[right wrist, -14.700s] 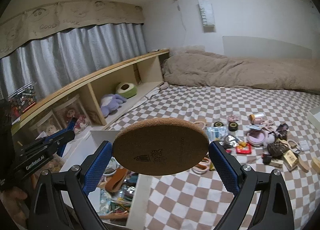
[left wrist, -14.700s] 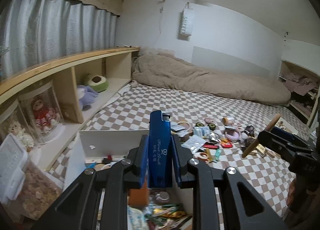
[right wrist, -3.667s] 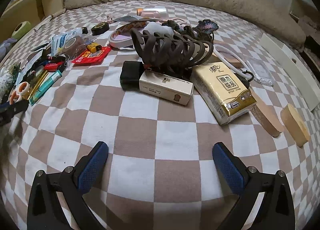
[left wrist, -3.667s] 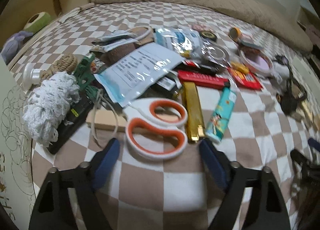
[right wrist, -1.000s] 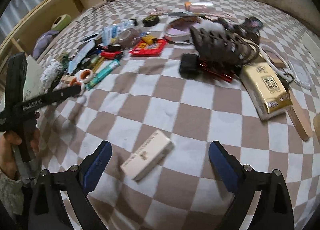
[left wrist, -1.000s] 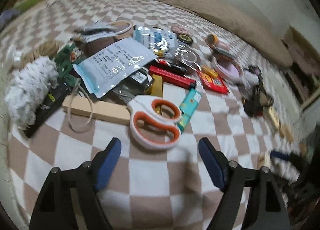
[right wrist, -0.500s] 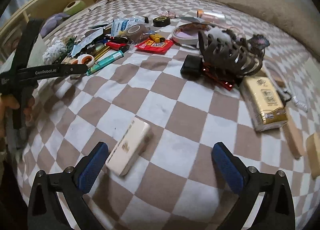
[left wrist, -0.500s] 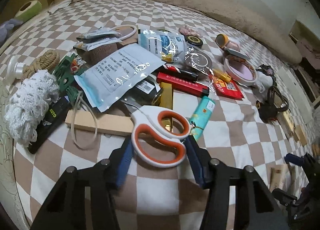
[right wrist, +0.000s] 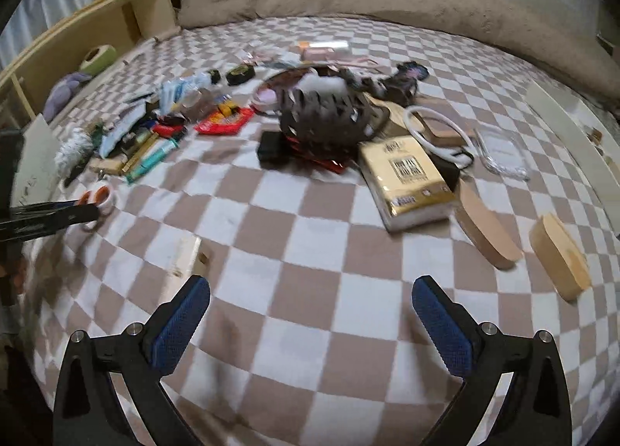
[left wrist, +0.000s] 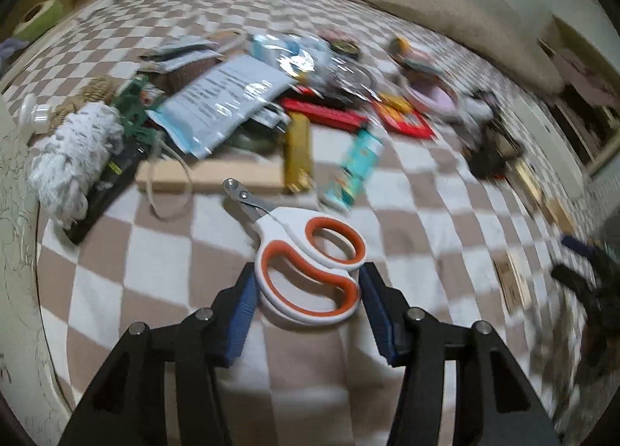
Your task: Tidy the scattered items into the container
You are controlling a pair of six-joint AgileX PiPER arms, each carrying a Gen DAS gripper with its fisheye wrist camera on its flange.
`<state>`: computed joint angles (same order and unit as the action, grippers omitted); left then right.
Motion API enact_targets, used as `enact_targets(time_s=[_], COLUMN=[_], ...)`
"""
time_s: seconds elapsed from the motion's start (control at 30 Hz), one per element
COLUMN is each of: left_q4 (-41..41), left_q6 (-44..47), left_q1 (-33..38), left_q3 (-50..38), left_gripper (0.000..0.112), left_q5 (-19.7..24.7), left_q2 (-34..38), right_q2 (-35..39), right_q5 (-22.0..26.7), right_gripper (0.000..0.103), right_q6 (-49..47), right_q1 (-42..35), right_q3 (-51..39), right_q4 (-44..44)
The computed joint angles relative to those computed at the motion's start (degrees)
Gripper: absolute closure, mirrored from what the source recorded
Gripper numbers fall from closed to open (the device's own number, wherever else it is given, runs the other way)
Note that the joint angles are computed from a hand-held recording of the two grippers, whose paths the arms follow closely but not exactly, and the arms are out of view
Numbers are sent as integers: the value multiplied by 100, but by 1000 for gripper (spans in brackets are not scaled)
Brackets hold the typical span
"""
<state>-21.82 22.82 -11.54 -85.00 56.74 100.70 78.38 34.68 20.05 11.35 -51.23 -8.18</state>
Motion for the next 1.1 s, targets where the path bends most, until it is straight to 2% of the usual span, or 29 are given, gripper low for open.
enact_targets(time_s=[0.2, 0.4, 0.7, 0.97, 1.1], left_q4=[107, 199, 353, 393, 418], left_q6=[490, 828, 845, 848, 852], left_q1=[7, -12, -98, -120, -140], left_q3=[309, 665, 784, 822, 846], left_gripper=[60, 60, 60, 60, 60], left_q5=[145, 85, -11, -63, -108], left_q2=[-277, -548, -618, -622, -615], right_q2=[267, 726, 1111, 1348, 1379], right_q5=[282, 457, 436, 38, -244], right_gripper=[0, 0, 0, 0, 0], right_q6=[411, 631, 717, 547, 89], right_q1=[414, 852, 1194, 1353, 1410], right_q3=[-47, -298, -681, -803, -792], right_q4=[-659, -1071, -1147, -930, -663])
